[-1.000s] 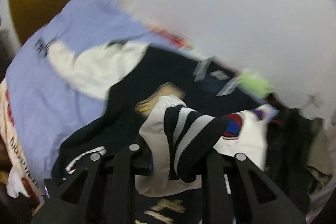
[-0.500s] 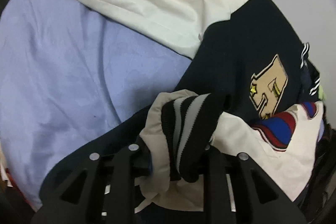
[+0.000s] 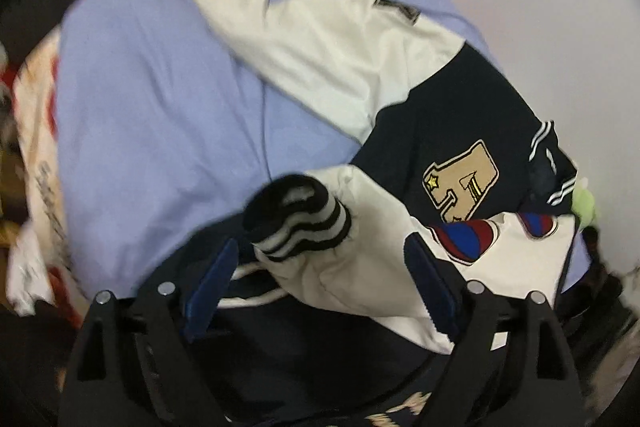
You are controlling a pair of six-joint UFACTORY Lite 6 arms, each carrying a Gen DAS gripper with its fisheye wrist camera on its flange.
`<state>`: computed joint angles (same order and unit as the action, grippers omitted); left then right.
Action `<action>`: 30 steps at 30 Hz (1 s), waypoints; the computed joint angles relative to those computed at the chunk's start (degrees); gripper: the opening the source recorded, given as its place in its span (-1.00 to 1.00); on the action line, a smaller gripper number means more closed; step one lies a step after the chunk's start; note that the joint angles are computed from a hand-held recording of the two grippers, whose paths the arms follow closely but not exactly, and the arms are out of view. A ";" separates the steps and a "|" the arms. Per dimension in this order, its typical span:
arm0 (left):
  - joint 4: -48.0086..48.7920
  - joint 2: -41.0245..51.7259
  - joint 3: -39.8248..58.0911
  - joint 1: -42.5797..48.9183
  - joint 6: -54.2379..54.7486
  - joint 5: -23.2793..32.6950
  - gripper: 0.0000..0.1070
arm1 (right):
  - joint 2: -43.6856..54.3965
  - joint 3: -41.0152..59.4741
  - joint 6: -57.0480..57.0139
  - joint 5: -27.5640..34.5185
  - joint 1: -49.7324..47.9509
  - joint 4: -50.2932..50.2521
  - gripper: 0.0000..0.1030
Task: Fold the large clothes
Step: 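Carry the cuff across the jacket body with the right gripper and release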
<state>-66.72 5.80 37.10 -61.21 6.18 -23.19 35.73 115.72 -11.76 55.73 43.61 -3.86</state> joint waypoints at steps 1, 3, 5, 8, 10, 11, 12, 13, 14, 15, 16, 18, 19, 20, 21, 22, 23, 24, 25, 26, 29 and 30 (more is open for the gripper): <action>-2.11 -0.17 -0.04 -0.18 2.24 -0.34 0.81 | 0.20 0.10 -0.29 -0.80 -1.29 2.06 0.36; -3.19 -0.11 -0.13 -0.14 3.52 -0.26 0.81 | 1.41 -0.48 -0.99 -1.54 -4.43 6.24 -0.14; -4.85 0.07 0.12 -0.32 5.15 -0.41 0.81 | 4.76 0.05 -1.98 -2.24 -7.47 10.40 -0.75; -7.46 0.64 0.62 -0.38 7.48 -0.88 0.81 | 10.83 0.32 -2.15 -4.88 -10.42 15.13 -0.96; -6.55 0.82 0.28 -0.18 6.23 -0.75 0.81 | 14.97 1.65 -3.08 -6.06 -11.11 17.70 -1.00; -5.79 0.73 -0.03 0.11 5.57 -0.43 0.81 | 16.15 2.04 -3.16 -5.91 -11.09 18.45 -1.00; -5.12 0.71 -0.25 0.22 5.12 -0.40 0.81 | 19.29 3.93 -3.46 -4.80 -11.00 19.66 -1.00; -5.55 0.94 -0.16 0.25 5.79 -0.35 0.81 | 22.48 5.13 -3.41 -3.91 -10.24 19.90 -1.00; -6.47 1.34 0.26 0.54 6.92 0.38 0.81 | 23.78 4.05 -3.01 -4.23 -8.89 18.74 -0.99; -5.36 1.55 0.30 0.80 5.97 0.75 0.81 | 24.19 2.59 -2.12 -5.67 -7.68 16.75 -0.99; -3.68 1.62 0.11 0.93 4.28 0.85 0.81 | 23.71 -0.22 -0.64 -8.70 -6.31 14.55 -0.99; -3.21 2.54 0.63 1.61 4.11 2.13 0.81 | 22.56 -1.89 -0.75 -9.90 -6.54 16.17 -0.98; -3.87 3.08 0.90 1.60 4.91 2.45 0.81 | 21.76 -2.59 -1.77 -9.78 -7.14 17.82 -0.99; -4.00 3.23 0.90 1.48 5.21 2.46 0.81 | 18.69 -5.69 -3.87 -10.11 -8.14 20.26 -0.99; -3.74 2.86 0.55 1.31 4.95 2.18 0.81 | 15.17 -9.46 -4.75 -11.08 -8.49 20.30 -0.99; -2.01 2.25 -0.22 1.25 2.94 1.76 0.81 | 11.74 -13.52 -5.25 -12.91 -8.66 20.04 -0.99; 1.34 1.39 -1.47 1.30 -1.10 1.11 0.81 | 5.92 -19.06 -6.29 -13.50 -9.38 19.72 -0.99; 3.65 0.85 -2.28 1.57 -4.06 1.08 0.81 | 2.00 -23.02 -6.77 -14.51 -9.96 19.73 -0.99; 5.52 0.17 -3.08 1.82 -6.48 0.91 0.81 | -4.00 -28.78 -7.32 -15.71 -11.09 19.78 -0.98; 6.09 -0.70 -3.88 1.79 -7.55 0.49 0.81 | -10.00 -34.31 -7.61 -16.56 -12.40 19.52 -0.97; -0.24 -3.58 -5.27 1.06 -0.79 -0.41 0.81 | -24.74 -49.24 -12.59 -20.08 -18.11 22.53 -0.95; -4.27 -5.88 -6.43 0.40 3.26 -1.46 0.81 | -30.73 -54.75 -16.36 -19.07 -21.64 24.25 -0.95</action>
